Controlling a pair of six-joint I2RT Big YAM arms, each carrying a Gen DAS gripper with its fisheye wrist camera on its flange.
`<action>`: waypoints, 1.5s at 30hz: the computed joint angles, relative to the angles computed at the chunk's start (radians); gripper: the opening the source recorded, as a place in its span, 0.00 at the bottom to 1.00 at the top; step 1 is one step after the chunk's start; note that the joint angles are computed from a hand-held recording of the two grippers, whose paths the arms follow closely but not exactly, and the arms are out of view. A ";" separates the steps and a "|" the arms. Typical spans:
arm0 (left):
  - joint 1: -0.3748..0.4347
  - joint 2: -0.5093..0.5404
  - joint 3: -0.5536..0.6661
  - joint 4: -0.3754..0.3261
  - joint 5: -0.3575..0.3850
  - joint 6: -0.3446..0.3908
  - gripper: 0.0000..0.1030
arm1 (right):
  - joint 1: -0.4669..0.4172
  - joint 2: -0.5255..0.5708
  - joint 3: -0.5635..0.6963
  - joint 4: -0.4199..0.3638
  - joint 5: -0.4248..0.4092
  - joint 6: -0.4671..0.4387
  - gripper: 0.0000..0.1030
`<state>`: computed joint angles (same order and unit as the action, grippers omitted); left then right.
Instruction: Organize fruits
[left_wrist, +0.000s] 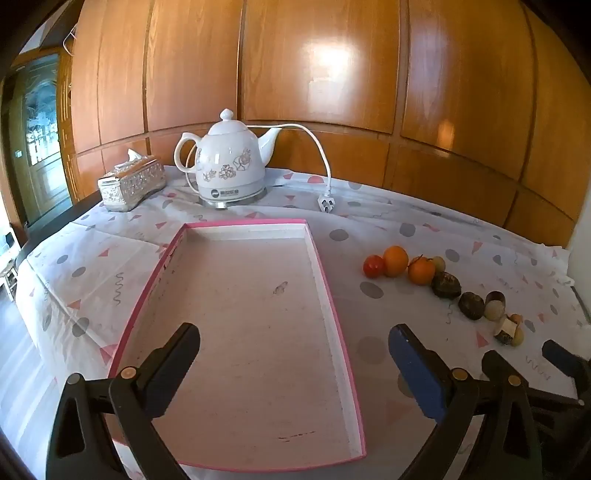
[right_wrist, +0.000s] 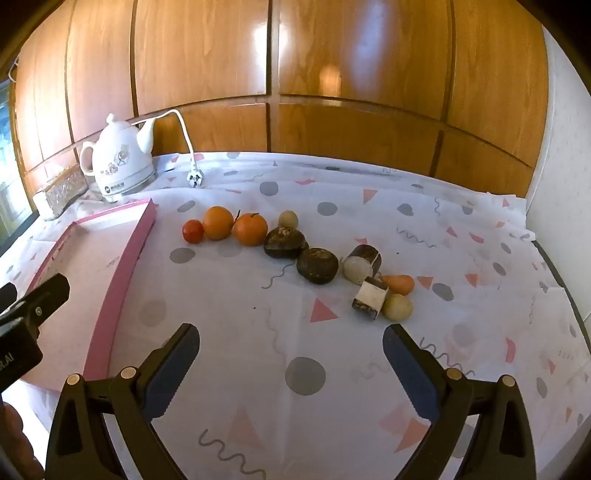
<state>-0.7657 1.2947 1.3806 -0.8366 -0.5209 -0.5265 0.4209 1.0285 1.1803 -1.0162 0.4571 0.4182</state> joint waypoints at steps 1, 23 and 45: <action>0.001 -0.002 -0.002 0.001 0.001 0.004 1.00 | 0.004 0.002 0.000 -0.003 0.003 0.005 0.98; -0.018 0.005 0.006 -0.006 -0.011 0.001 1.00 | -0.008 -0.017 0.018 -0.012 0.014 -0.001 0.98; -0.023 0.005 0.003 0.005 -0.001 -0.005 1.00 | 0.016 -0.014 0.025 -0.007 0.090 -0.035 0.98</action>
